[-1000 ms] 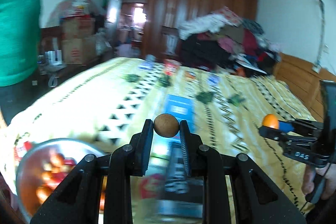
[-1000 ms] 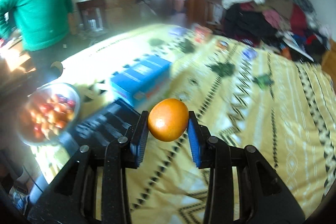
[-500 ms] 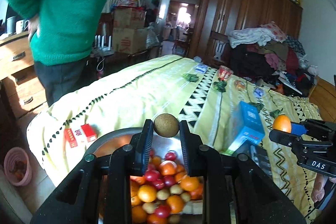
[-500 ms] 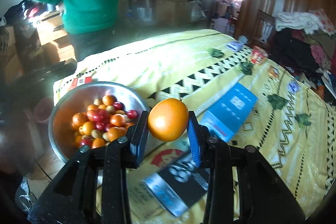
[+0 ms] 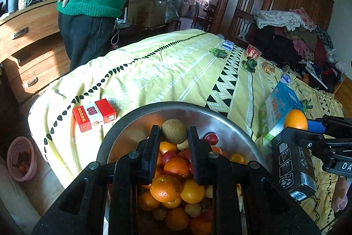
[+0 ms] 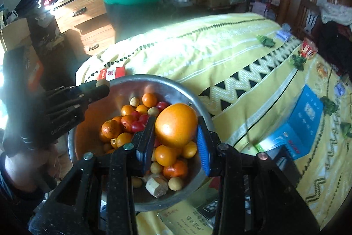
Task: Organize fruits
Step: 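Open the right tool to drop the orange into the bowl while the left tool releases its brown fruit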
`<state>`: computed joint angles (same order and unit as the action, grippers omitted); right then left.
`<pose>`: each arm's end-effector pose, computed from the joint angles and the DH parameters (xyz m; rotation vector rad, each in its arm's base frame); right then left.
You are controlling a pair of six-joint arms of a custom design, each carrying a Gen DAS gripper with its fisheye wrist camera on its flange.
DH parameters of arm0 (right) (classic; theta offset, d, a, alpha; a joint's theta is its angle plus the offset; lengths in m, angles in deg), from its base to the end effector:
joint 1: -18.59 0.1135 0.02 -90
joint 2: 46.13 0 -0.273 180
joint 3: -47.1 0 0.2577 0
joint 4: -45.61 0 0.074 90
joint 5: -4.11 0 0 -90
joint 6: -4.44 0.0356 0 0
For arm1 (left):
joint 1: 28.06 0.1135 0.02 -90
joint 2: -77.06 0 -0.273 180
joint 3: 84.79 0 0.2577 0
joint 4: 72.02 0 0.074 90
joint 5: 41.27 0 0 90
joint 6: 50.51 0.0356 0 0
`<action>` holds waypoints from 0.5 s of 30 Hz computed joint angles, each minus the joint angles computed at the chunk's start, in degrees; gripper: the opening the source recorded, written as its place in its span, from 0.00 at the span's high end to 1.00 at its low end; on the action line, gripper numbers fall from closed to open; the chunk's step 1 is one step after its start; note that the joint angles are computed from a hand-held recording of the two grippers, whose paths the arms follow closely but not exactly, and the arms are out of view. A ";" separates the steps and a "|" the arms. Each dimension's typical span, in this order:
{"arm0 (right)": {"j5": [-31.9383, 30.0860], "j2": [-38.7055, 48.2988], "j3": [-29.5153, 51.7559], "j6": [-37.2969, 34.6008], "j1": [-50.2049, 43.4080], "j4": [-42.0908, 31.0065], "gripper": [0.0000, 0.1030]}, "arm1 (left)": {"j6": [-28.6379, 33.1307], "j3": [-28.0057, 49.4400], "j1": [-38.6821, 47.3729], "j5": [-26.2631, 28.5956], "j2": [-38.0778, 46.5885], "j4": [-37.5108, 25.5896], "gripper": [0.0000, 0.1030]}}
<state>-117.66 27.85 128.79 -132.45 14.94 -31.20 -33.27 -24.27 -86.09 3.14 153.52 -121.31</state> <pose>0.2379 0.0036 0.3131 -1.0621 2.3172 0.4547 0.1515 -0.1946 0.2183 -0.4944 2.2052 -0.0555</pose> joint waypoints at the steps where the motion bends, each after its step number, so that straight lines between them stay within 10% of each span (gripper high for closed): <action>1: 0.12 0.55 -0.09 0.47 0.41 -0.10 0.65 | 0.79 -0.29 0.49 0.75 0.16 0.69 0.75; 12: 0.75 2.54 -1.53 2.67 3.23 -0.41 0.64 | 3.02 -1.53 2.86 3.82 0.75 3.63 0.74; 15: 0.11 2.93 -1.48 2.57 3.42 -0.52 0.64 | 1.70 -1.47 2.32 3.27 0.68 2.78 0.51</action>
